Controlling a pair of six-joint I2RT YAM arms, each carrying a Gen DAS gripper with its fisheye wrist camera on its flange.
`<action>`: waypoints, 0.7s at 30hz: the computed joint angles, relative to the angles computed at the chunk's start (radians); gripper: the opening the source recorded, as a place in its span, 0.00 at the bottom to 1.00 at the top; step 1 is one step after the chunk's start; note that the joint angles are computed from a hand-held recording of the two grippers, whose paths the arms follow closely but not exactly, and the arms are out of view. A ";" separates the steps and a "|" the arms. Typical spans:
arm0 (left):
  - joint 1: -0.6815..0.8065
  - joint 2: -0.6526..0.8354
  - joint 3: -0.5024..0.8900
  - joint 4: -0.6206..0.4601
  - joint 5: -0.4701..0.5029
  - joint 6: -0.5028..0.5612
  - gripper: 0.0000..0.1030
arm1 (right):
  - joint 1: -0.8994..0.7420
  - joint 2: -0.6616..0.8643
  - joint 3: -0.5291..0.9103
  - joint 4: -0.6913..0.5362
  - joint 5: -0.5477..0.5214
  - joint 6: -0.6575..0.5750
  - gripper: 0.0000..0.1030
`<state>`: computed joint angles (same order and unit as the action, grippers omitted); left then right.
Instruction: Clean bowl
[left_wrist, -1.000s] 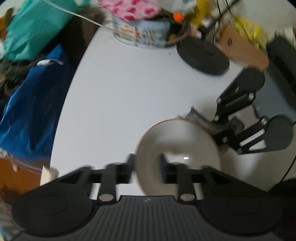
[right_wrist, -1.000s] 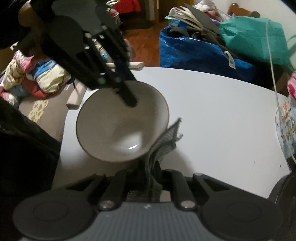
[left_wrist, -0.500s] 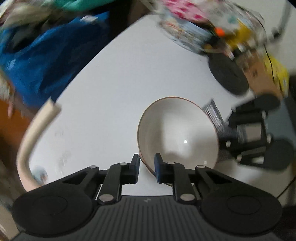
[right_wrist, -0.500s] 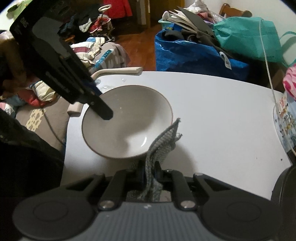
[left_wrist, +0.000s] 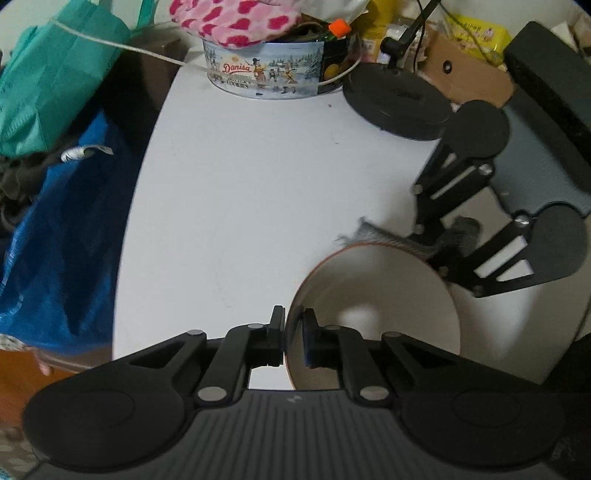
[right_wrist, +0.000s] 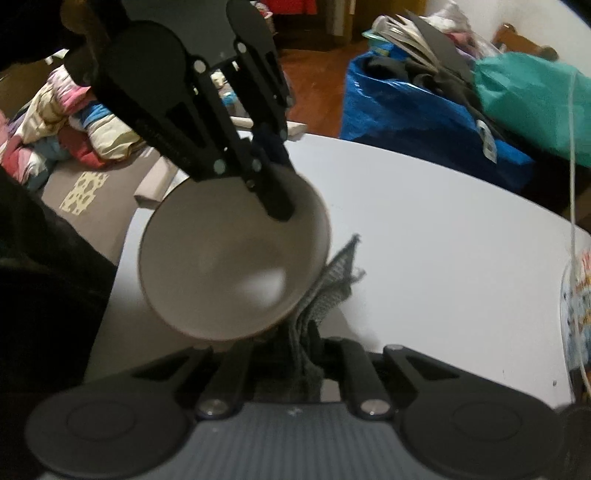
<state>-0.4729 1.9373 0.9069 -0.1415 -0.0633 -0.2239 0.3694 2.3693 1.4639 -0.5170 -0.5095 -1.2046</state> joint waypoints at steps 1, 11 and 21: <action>-0.005 0.001 0.003 -0.009 -0.006 -0.008 0.14 | -0.004 -0.002 -0.004 0.000 -0.007 0.014 0.10; -0.088 -0.209 -0.248 0.069 -0.055 -0.476 0.49 | -0.028 -0.105 -0.191 0.113 -0.012 0.172 0.11; -0.077 -0.152 -0.228 0.104 -0.034 -0.385 0.10 | 0.000 -0.075 -0.135 0.074 0.011 0.104 0.11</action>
